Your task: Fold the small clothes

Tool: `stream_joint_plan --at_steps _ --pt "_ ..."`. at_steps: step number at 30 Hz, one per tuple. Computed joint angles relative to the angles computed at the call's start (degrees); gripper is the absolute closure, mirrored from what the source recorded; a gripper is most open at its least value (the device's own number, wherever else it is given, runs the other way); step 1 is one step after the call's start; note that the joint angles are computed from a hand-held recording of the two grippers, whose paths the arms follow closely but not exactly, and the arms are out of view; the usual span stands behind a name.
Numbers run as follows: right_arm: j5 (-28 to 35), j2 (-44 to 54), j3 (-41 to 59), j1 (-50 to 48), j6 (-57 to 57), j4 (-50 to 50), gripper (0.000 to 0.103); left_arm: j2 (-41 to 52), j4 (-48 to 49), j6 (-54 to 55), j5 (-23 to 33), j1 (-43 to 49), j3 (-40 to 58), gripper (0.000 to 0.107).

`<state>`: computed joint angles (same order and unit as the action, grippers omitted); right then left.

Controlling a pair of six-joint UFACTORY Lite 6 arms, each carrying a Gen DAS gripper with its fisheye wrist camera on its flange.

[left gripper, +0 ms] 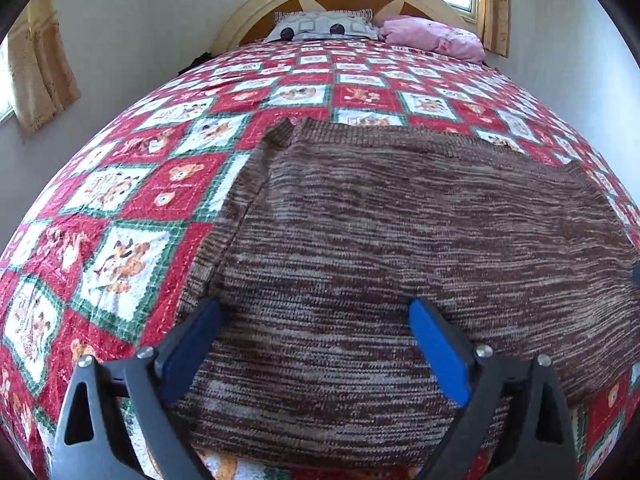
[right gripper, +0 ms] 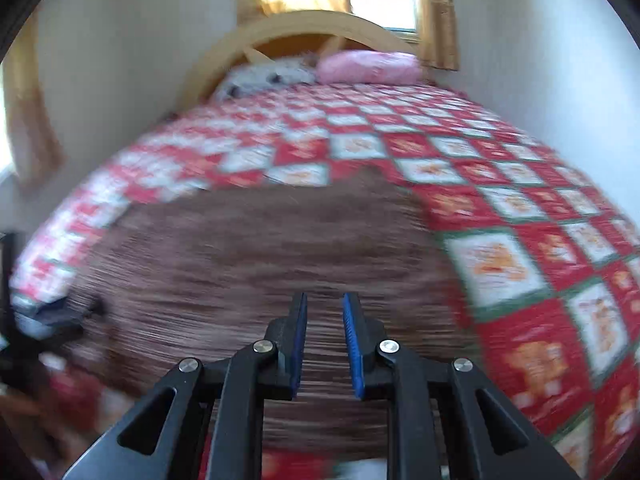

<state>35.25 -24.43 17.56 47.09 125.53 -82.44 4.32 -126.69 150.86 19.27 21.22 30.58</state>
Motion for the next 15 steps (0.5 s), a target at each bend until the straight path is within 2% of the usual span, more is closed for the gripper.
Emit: stream_joint_plan --at_steps 3,6,8,10,13,15 --pt "-3.35 13.13 11.27 3.41 -1.40 -2.76 0.084 0.14 -1.04 0.90 -0.32 -0.26 0.10 0.006" --pt "-6.67 27.07 21.87 3.52 0.51 -6.01 0.084 1.19 7.94 -7.62 0.39 1.38 1.59 0.006" --pt "-9.95 32.09 24.59 2.27 4.95 -8.69 0.084 1.13 15.89 -14.66 1.34 3.05 2.13 0.006" --pt "-9.07 35.25 24.83 2.71 10.41 -12.56 0.084 -0.89 23.34 -21.71 1.70 5.39 1.30 0.006" --pt "-8.34 33.78 22.47 3.29 15.89 -16.90 0.084 -2.89 33.58 -29.28 8.89 15.14 -0.25 0.006" --pt "-9.06 33.95 22.01 2.57 19.18 -19.90 0.084 -1.73 38.91 -34.72 11.61 21.36 0.89 0.004"
